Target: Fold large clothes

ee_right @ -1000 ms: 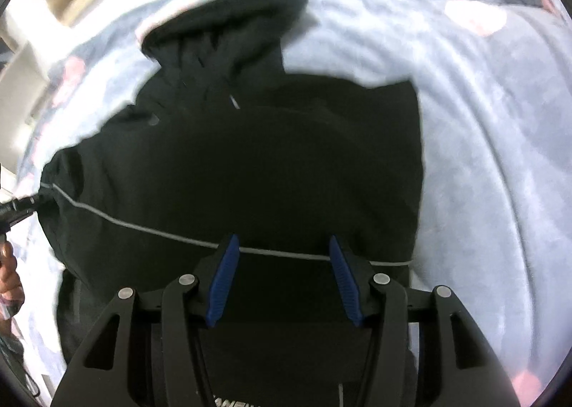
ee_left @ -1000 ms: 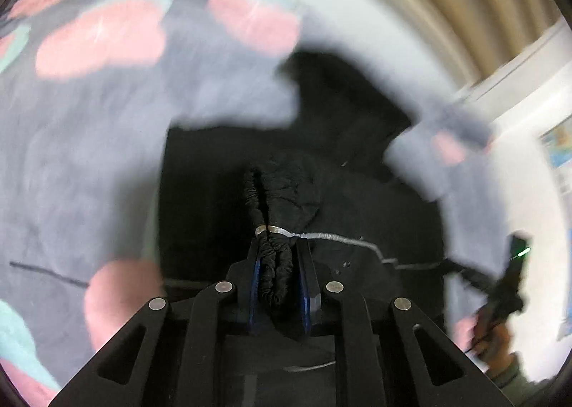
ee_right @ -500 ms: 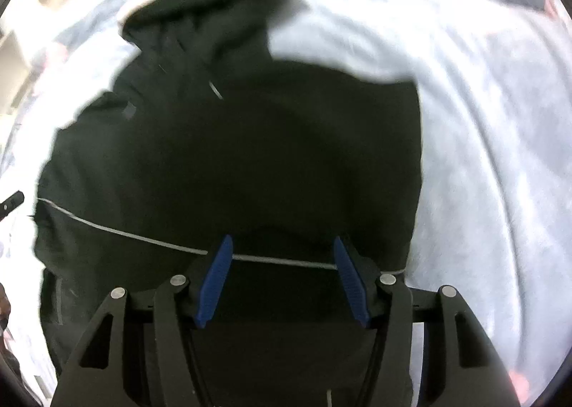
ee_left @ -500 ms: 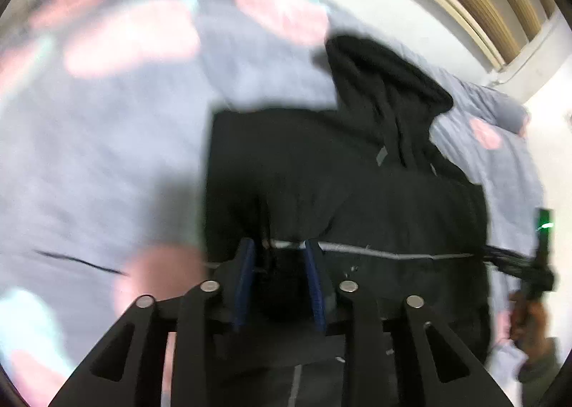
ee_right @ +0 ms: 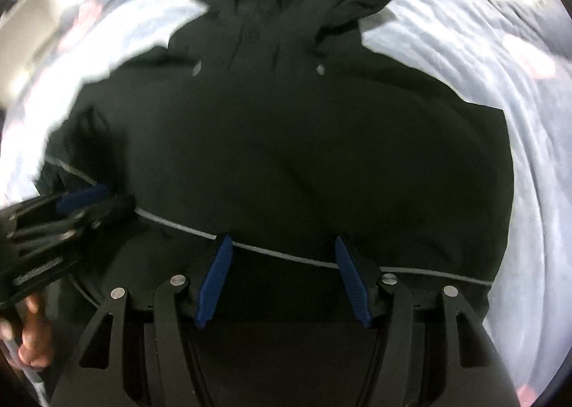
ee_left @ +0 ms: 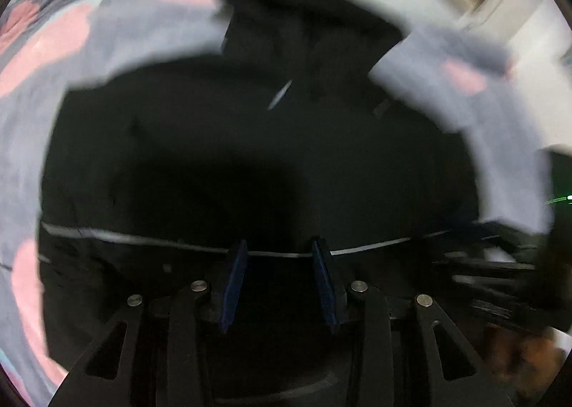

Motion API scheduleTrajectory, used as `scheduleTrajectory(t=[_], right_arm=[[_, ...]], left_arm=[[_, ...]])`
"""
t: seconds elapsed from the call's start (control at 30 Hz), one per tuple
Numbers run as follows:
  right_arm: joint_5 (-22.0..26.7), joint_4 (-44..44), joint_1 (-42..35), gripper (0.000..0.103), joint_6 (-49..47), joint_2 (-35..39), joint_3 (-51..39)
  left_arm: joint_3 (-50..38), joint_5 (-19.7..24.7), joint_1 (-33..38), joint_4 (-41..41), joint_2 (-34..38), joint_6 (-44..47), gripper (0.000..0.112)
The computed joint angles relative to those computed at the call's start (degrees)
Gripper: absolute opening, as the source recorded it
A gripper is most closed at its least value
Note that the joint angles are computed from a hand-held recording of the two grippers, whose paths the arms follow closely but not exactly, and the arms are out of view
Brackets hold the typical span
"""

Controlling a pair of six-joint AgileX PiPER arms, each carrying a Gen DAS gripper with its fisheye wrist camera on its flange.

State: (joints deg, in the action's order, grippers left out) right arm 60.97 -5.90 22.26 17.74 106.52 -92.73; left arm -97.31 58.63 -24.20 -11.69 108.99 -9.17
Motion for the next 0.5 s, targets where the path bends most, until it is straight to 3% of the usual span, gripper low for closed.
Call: scheduleTrajectory(t=[0.07,0.17,0.23,0.33,0.43,0.5], right_arm=[[-1.25,-4.98,2.4,0.063,0.65,0.82,1.6],[-1.27,-6.02,3.04,0.066,0.61,1.32,1.08],[1.64,1.84,-0.4,0.065,-2.92,0.17,-1.96],[-0.54,8.13,-4.77,0.065,-4.39,-5.78,-1.92],[-0.25,-0.04,-4.91,0.065,0.35,-6.11,-4.17],[1.33,-0.78,-6.49,0.065,1.45,-3.95,-5.39]], left_arm=[[2.19,-3.06,0.24,-0.49,0.81,0.16,0.039],[-3.19,1.9,0.94,-0.82,3.36,-0.75,0.039],[-6.01,5.36,2.13,-2.7,3.37,0.29,0.036],[-2.99,2.71,4.65,-9.38,-2.98,5.55,0.035],[-5.84,2.36,6.38,-9.99,-4.48,4.69,0.036],[-6.55,1.79,7.54,-9.21,-4.05,3.51,0.036]])
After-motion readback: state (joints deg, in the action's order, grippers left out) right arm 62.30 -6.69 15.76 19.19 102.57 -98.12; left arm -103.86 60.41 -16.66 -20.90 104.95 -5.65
